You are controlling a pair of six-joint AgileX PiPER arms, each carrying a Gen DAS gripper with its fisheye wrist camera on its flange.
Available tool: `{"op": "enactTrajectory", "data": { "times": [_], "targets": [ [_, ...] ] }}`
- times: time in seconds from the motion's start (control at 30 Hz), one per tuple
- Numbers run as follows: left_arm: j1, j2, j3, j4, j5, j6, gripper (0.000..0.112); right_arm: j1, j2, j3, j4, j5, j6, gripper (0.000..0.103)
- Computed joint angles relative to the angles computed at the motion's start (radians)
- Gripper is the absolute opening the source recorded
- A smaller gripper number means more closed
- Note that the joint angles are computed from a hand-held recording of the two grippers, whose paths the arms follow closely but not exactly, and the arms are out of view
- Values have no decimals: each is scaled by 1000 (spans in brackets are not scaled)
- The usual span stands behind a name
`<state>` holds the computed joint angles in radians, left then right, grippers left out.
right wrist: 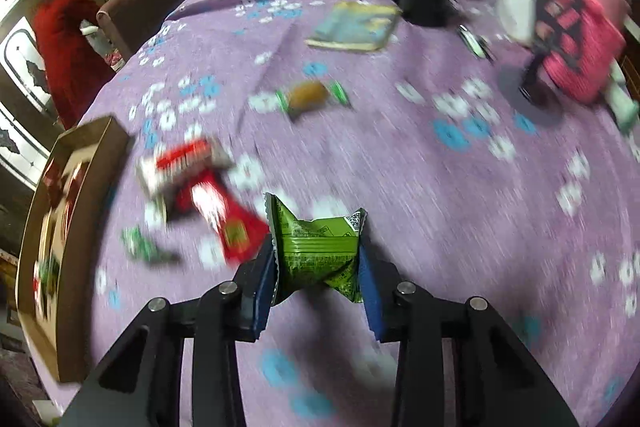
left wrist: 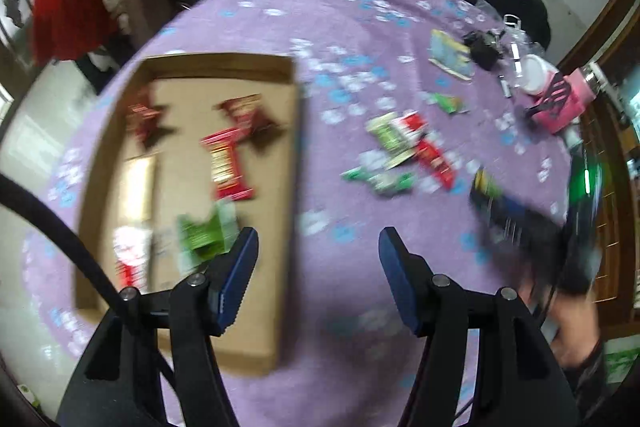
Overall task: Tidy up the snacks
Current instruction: 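Grasp another green packet with the right gripper while the left gripper grasps a clear green-wrapped candy, then carry both held snacks over the cardboard tray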
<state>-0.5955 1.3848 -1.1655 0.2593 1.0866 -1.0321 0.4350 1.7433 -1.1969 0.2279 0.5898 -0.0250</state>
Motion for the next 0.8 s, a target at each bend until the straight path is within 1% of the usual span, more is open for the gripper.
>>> {"op": "enactTrajectory", "data": {
  "times": [0.03, 0.07, 0.1, 0.17, 0.2, 0.3, 0.4, 0.47, 0.53, 0.57, 0.6, 0.67, 0.8],
  "targets": [
    [15, 36, -27, -14, -12, 12, 64, -19, -37, 52, 57, -6, -63, 37],
    [51, 98, -68, -57, -32, 41, 64, -33, -57, 80, 93, 0, -101, 35],
    [72, 130, -89, -97, -41, 62, 64, -45, -79, 114, 130, -6, -144, 34],
    [141, 212, -125, -236, -87, 123, 64, -41, -118, 161, 114, -21, -156, 31],
    [160, 252, -142, -276, -96, 127, 64, -43, -125, 171, 120, -22, -165, 31],
    [172, 325, -174, -289, -99, 80, 64, -63, -139, 187, 162, -15, -211, 31],
    [196, 377, -192, -329, -107, 81, 64, -82, -137, 186, 209, 0, -246, 31],
    [213, 403, -193, -362, -121, 87, 64, -90, -135, 183, 226, 10, -261, 31],
    [207, 401, -195, -340, -135, 56, 63, -96, -136, 183, 240, 19, -278, 31],
    [202, 405, -205, -318, -123, 38, 53, -100, -138, 185, 248, 26, -286, 31],
    [202, 403, -205, -302, -108, 6, 48, -109, -137, 182, 267, 40, -301, 31],
    [229, 379, -155, -349, -160, 17, 48, -124, -147, 187, 304, 55, -336, 31],
    [264, 369, -138, -397, -181, 65, 49, -141, -153, 167, 367, 74, -413, 32]
  ]
}}
